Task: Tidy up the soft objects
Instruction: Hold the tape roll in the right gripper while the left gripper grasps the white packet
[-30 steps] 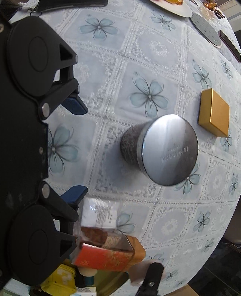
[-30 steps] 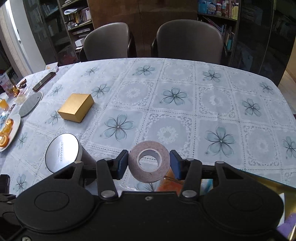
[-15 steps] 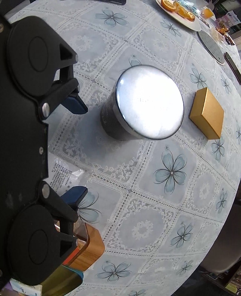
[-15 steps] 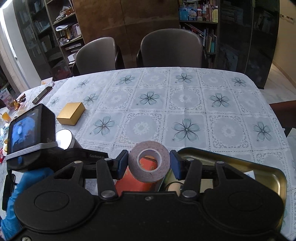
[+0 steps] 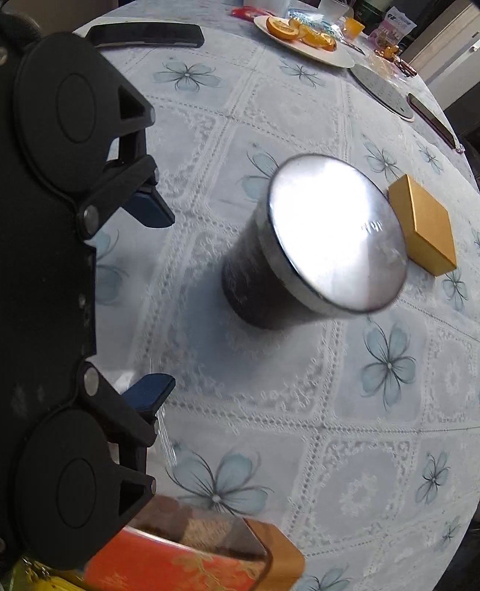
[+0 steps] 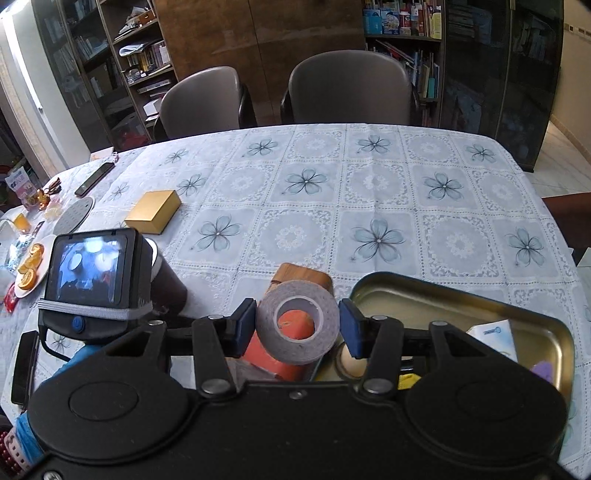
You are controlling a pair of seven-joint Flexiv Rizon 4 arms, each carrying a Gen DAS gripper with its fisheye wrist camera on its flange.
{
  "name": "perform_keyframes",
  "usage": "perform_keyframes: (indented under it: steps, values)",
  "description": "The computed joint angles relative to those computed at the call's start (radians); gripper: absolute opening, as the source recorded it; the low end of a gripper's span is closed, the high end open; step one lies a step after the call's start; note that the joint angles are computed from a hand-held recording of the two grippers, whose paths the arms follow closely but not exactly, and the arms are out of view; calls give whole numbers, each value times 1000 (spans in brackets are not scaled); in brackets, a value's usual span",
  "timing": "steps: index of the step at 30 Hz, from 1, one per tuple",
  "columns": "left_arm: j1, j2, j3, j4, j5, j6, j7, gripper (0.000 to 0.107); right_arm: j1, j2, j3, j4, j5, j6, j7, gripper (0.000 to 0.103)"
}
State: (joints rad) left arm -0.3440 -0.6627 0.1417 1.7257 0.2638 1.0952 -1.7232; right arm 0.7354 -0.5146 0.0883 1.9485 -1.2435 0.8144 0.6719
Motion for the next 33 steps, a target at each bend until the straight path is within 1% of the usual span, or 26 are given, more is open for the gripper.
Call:
perform_keyframes:
  steps: [3,7,11,13,15,17,20,23,27,29,30,31,32,33]
  values:
    - [45,20,-1,31,-9,1,40,86,5,-17,2,-16,7,12,4,49]
    - [145,80,-60,104,-97,6,139,86,21,-32,2,-31,33,12,8,49]
    - [235,128,-161,172,-254,-22,274,87,36,-30,3,-28,60,6,26,49]
    - [257,143,-202,201,-336,-34,327,88,42,-24,5,-22,71,-3,33,49]
    - [247,151,-226,223,-388,-27,354,90,49,-17,9,-16,88,-23,33,49]
    - [218,148,-227,234,-400,-3,369,92,53,-7,14,-6,100,-40,40,49]
    - [160,129,-205,224,-379,20,355,93,56,10,23,15,116,-58,66,49]
    - [106,95,-163,187,-336,10,306,93,56,21,33,31,127,-72,88,49]
    - [121,69,-181,176,-350,8,319,95,54,28,40,41,130,-74,104,49]
    - [155,71,-217,188,-387,11,360,87,51,26,41,42,128,-65,108,49]
    - [188,72,-249,197,-425,5,399,77,49,23,41,41,125,-58,109,49]
    - [206,76,-266,204,-453,-2,423,68,47,20,39,39,123,-51,110,49]
    - [212,80,-271,209,-470,-2,439,63,46,17,38,35,123,-45,109,49]
    - [225,84,-282,215,-490,-6,465,54,45,12,36,32,120,-37,109,49]
